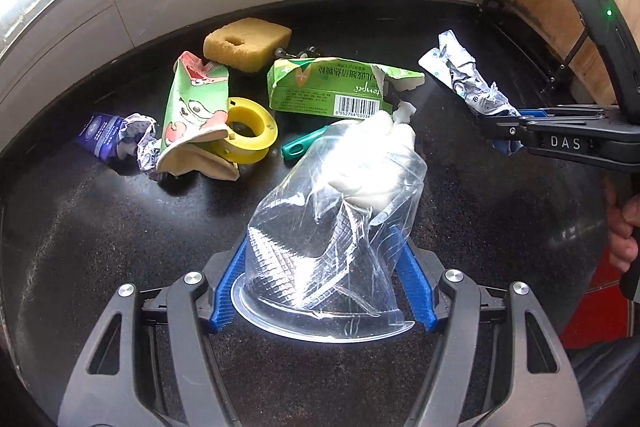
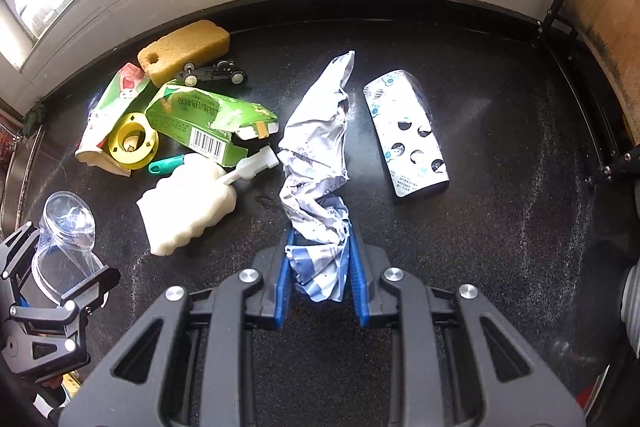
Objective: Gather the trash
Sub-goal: 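Carry the plastic cup and crumpled foil in both tools over the bin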
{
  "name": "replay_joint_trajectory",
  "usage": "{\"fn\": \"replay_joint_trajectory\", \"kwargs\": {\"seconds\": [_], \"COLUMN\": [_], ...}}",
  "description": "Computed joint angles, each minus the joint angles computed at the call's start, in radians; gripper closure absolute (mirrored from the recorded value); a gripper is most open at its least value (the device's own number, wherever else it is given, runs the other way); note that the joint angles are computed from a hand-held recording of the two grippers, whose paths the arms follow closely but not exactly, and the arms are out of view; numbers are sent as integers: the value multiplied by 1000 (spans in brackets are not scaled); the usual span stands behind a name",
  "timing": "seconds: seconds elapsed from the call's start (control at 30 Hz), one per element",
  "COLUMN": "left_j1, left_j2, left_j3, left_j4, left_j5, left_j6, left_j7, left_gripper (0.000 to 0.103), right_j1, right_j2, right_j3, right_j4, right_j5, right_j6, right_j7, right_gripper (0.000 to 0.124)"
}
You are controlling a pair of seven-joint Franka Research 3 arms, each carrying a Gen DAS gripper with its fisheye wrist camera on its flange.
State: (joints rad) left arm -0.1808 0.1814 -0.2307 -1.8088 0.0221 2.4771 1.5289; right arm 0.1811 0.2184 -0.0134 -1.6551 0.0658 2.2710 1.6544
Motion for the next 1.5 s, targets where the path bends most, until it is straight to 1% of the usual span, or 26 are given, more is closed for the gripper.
{"fn": "replay_joint_trajectory", "kwargs": {"seconds": [0.17,0.3,0.43,0.63,0.8,0.97,1.13,1.33,1.5], "left_j1": [3,16,31,75,140,213,279,338,366], "left_j2": [-26,-97,-171,-346,-539,-750,-974,-1209,-1376], "left_j3": [11,28,50,78,95,112,131,163,202], "left_j4": [-11,-60,-110,-255,-419,-573,-710,-830,-953], "left_j5": [19,25,74,154,238,296,331,364,372], "left_j6": [13,34,41,24,-13,-99,-225,-391,-490], "left_j7": [-40,-98,-190,-341,-490,-616,-717,-783,-810], "left_gripper": [37,37,37,37,37,37,37,37,37], "right_j1": [6,23,51,110,172,250,335,432,507], "right_j2": [-33,-27,-29,-21,-2,39,82,119,160], "right_j3": [11,30,54,102,146,191,228,267,290], "right_j4": [-15,28,63,123,178,250,317,371,394], "right_j5": [10,28,53,120,188,240,268,294,311], "right_j6": [13,8,7,-13,-50,-109,-165,-234,-281], "right_j7": [-25,-64,-116,-232,-345,-445,-522,-595,-624], "right_gripper": [98,98,98,98,98,98,98,98,98]}}
